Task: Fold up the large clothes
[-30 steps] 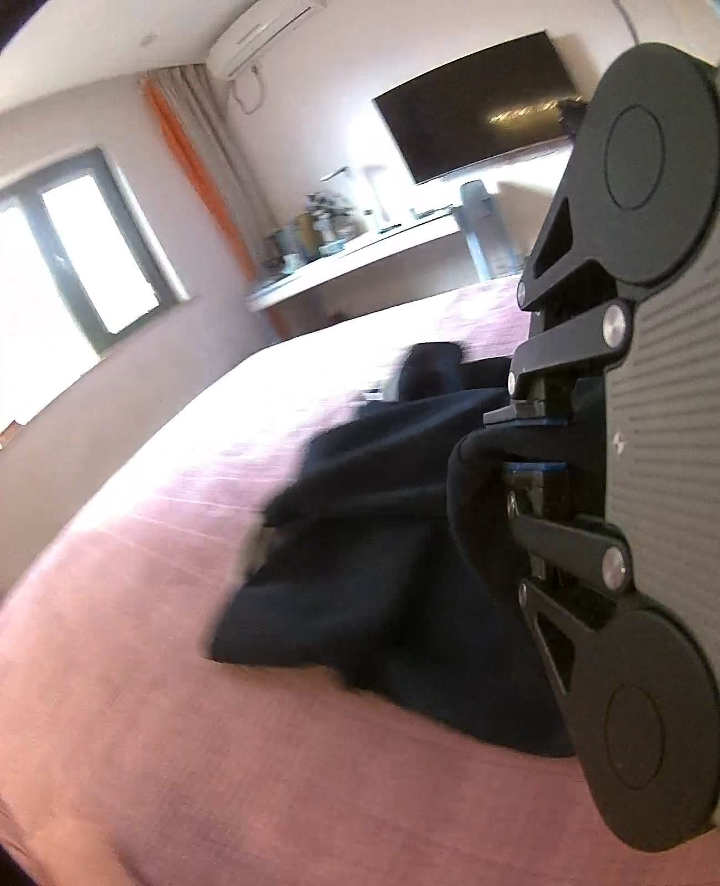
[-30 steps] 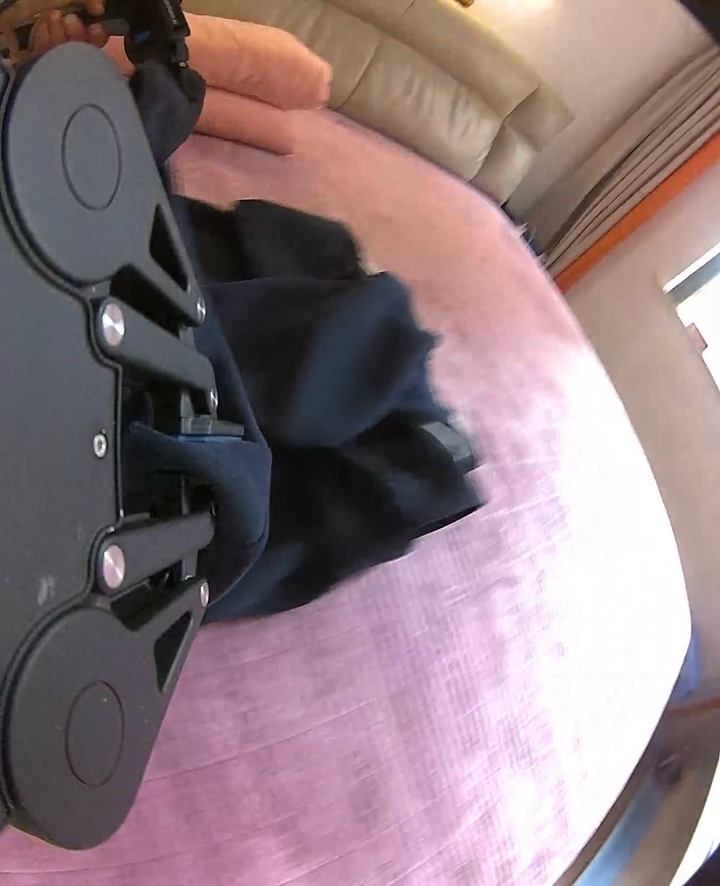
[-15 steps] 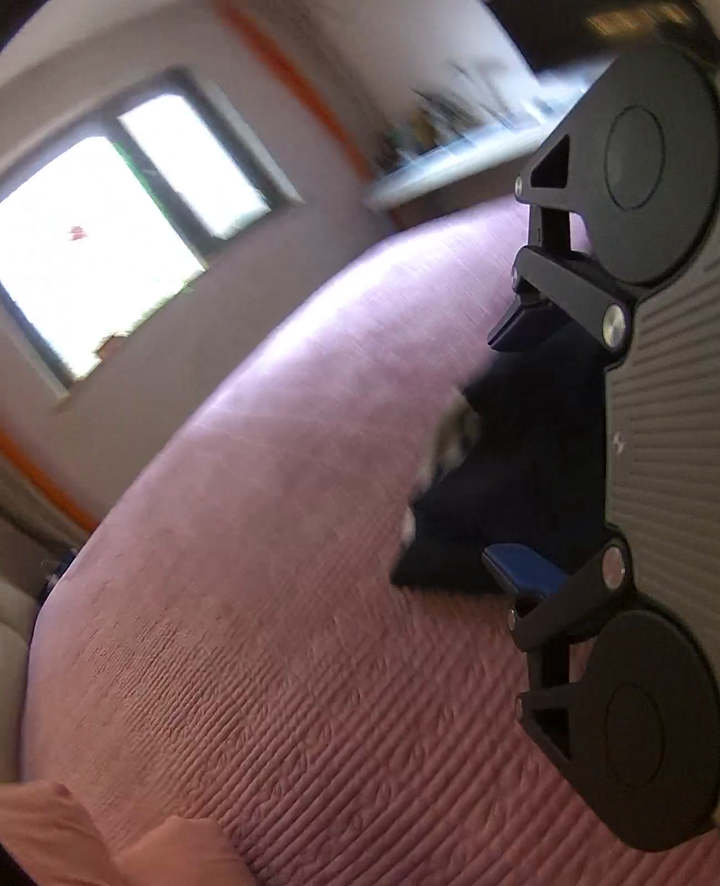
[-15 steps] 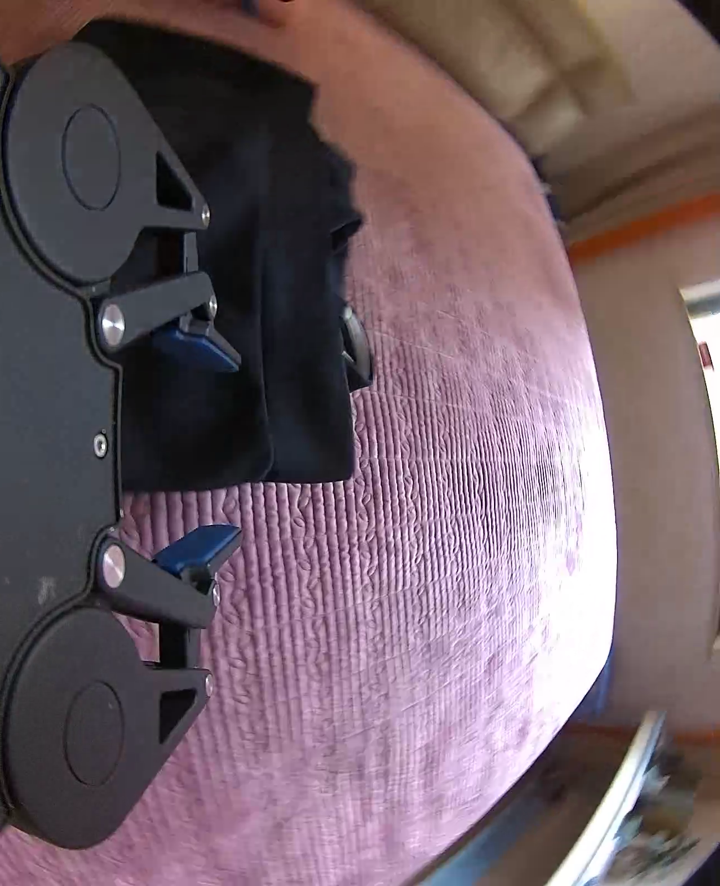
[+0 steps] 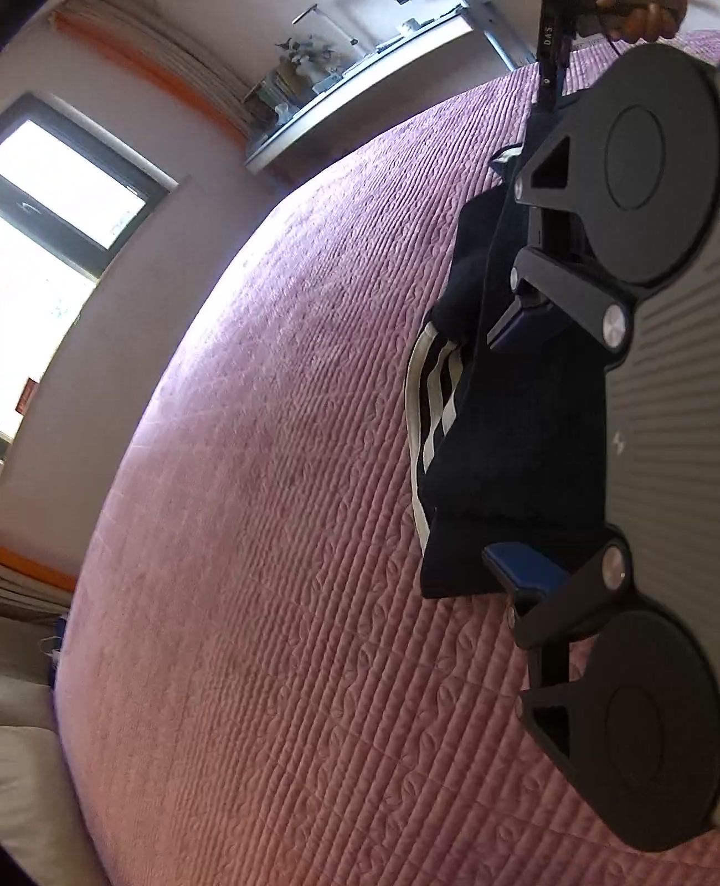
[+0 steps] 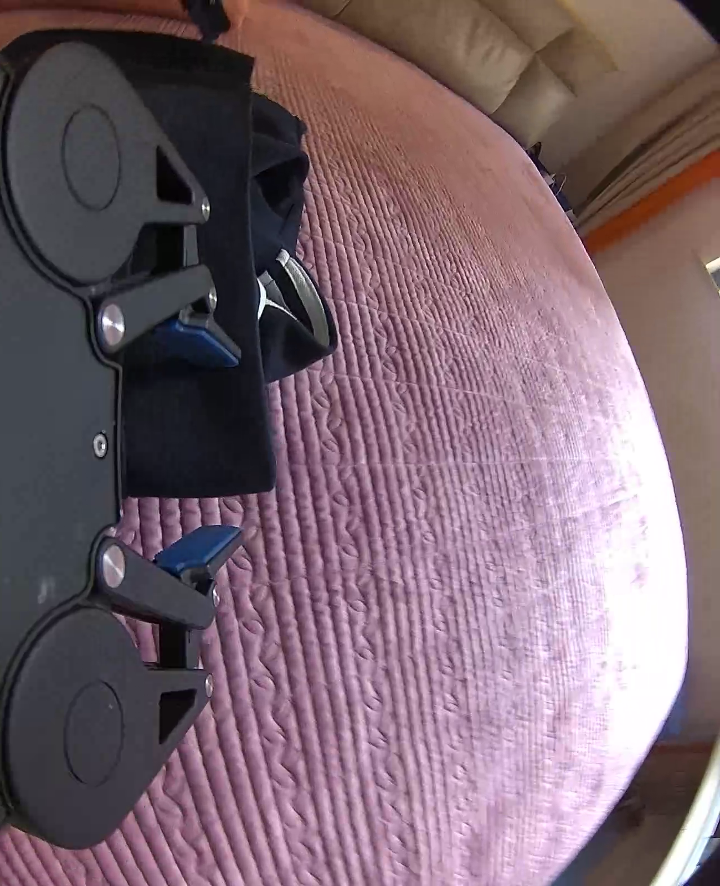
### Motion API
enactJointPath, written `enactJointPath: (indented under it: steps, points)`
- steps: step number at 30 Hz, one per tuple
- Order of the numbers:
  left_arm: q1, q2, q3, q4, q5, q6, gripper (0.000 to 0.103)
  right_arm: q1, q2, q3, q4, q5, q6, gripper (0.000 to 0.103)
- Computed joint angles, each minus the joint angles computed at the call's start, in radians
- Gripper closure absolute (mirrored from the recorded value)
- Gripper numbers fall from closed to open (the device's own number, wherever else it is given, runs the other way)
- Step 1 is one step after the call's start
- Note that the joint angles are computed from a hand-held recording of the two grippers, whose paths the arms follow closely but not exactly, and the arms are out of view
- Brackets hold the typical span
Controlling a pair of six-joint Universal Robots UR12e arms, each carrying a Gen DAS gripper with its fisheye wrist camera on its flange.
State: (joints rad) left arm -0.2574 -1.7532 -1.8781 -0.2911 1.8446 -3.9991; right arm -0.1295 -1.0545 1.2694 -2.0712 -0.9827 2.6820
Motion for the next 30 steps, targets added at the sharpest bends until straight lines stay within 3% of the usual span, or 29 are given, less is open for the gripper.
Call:
enactJointPath:
  steps: [3,4,5,6,7,8,12,15,18,21,24,28,30]
  points:
    - [0.018,-0.024,0.004,0.010,-0.045,0.008,0.027,-0.004,0.000,0.000,0.017,0.044,-0.018,0.033]
    - [0.025,-0.030,0.008,0.000,-0.076,0.006,0.028,-0.004,-0.003,0.002,0.025,0.055,-0.037,0.052]
    - [0.030,-0.035,0.015,-0.024,-0.098,0.003,0.043,-0.003,-0.010,0.012,0.017,0.063,-0.058,0.071]
    - [0.026,-0.041,0.020,-0.037,-0.092,0.011,0.059,-0.002,-0.024,0.034,-0.023,0.057,-0.070,0.073]
    - [0.017,-0.044,0.025,-0.045,-0.065,0.029,0.068,0.000,-0.039,0.061,-0.074,0.050,-0.092,0.083]
    - [0.007,-0.045,0.029,-0.055,-0.035,0.049,0.090,0.000,-0.058,0.091,-0.121,0.041,-0.130,0.089]
    - [-0.031,-0.031,0.006,0.041,0.061,0.035,0.089,-0.015,-0.128,0.178,-0.246,0.075,-0.191,0.092]
    - [-0.060,-0.019,0.011,0.114,0.150,0.068,0.089,-0.017,-0.163,0.215,-0.372,0.113,-0.213,0.094]
    - [-0.063,-0.022,0.032,0.188,0.222,0.122,0.089,-0.003,-0.146,0.205,-0.535,0.133,-0.161,0.094]
    - [-0.037,-0.044,0.055,0.209,0.260,0.145,0.089,0.031,-0.080,0.143,-0.617,0.107,-0.061,0.094]
    - [0.000,-0.081,0.068,0.154,0.248,0.088,0.089,0.070,-0.011,0.078,-0.546,0.039,-0.011,0.094]
    - [0.025,-0.141,0.098,-0.023,0.192,0.048,0.088,0.113,0.043,0.039,-0.447,-0.117,-0.012,0.093]
    - [0.017,-0.161,0.106,-0.078,0.209,0.059,0.076,0.129,0.059,0.010,-0.348,-0.198,-0.010,0.091]
